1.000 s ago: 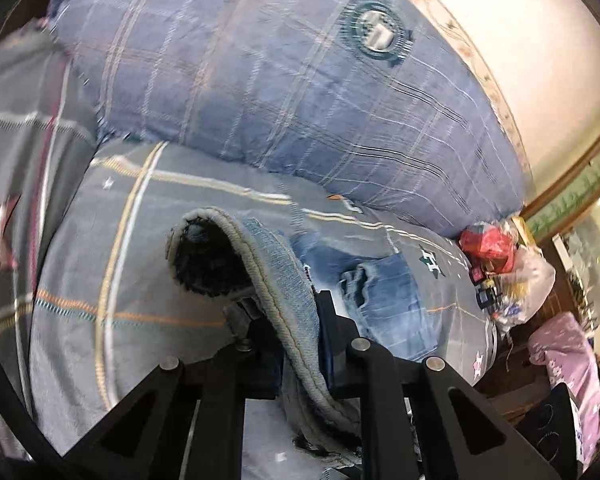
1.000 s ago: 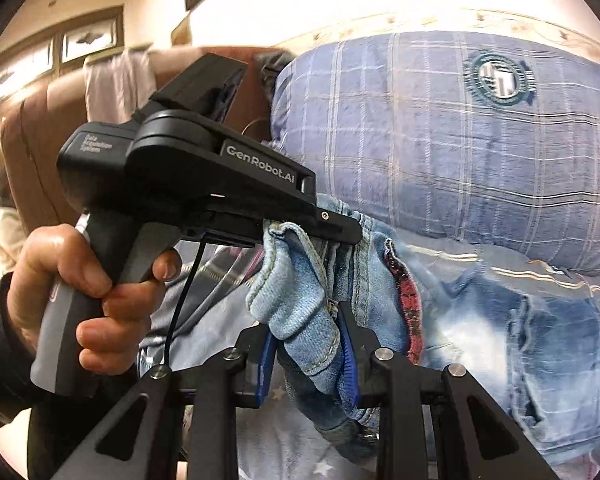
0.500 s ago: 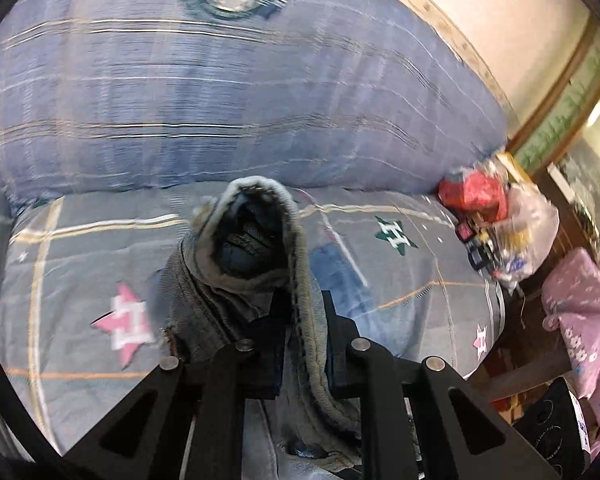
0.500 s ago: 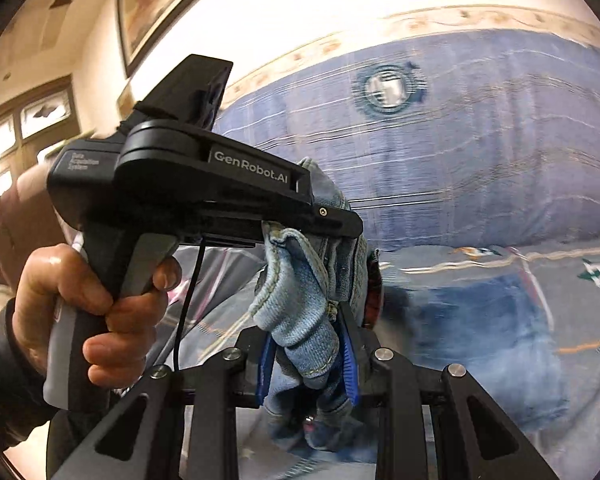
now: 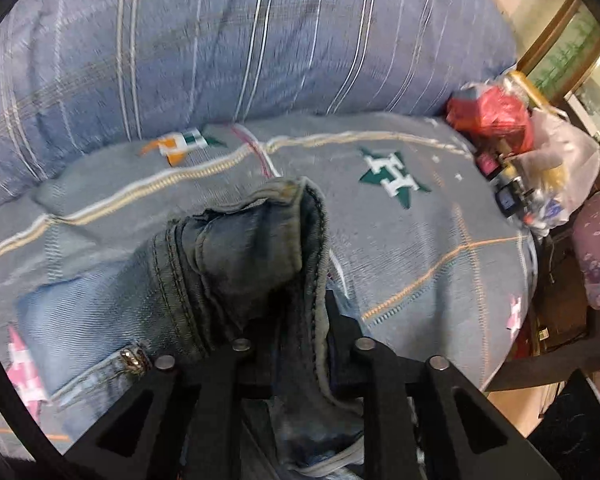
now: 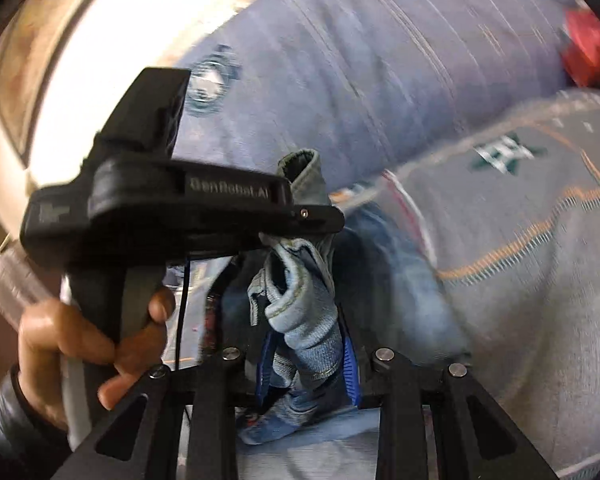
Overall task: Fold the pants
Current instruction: 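Lift the jeans with both grippers and fold them over onto themselves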
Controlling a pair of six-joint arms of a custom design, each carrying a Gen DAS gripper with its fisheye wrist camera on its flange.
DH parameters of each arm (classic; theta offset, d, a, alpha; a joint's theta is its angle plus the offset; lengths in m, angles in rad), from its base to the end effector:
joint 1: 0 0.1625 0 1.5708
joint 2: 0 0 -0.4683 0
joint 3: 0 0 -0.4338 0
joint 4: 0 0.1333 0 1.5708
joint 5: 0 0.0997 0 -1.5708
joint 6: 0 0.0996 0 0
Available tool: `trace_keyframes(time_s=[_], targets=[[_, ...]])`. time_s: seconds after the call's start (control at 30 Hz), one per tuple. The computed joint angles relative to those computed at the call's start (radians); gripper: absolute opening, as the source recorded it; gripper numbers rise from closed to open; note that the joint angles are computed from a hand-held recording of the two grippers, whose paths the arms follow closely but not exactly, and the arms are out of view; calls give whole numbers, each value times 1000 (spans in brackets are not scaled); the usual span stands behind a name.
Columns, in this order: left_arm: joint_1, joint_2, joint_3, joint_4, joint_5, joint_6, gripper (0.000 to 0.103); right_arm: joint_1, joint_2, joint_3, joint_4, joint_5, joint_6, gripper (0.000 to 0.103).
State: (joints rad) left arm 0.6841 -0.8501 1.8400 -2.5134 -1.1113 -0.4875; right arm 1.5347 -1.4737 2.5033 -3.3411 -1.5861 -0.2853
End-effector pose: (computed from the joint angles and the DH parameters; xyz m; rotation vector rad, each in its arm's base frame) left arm -0.3857 -0.5436 0.0578 0.5571 2.6776 -0.3557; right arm 0.1169 -0.4141 0.2506 0.3413 -2.7925 1.0748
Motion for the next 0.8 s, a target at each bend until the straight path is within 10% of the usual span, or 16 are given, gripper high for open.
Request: trace_keyframes(time_s=[0.33, 0.8], targets=[[-18, -98, 80, -155, -43, 77, 29, -2, 22, -37, 41, -156, 101, 44], [-73, -299, 342, -164, 65, -46, 29, 86, -52, -36, 9, -276, -87, 59]])
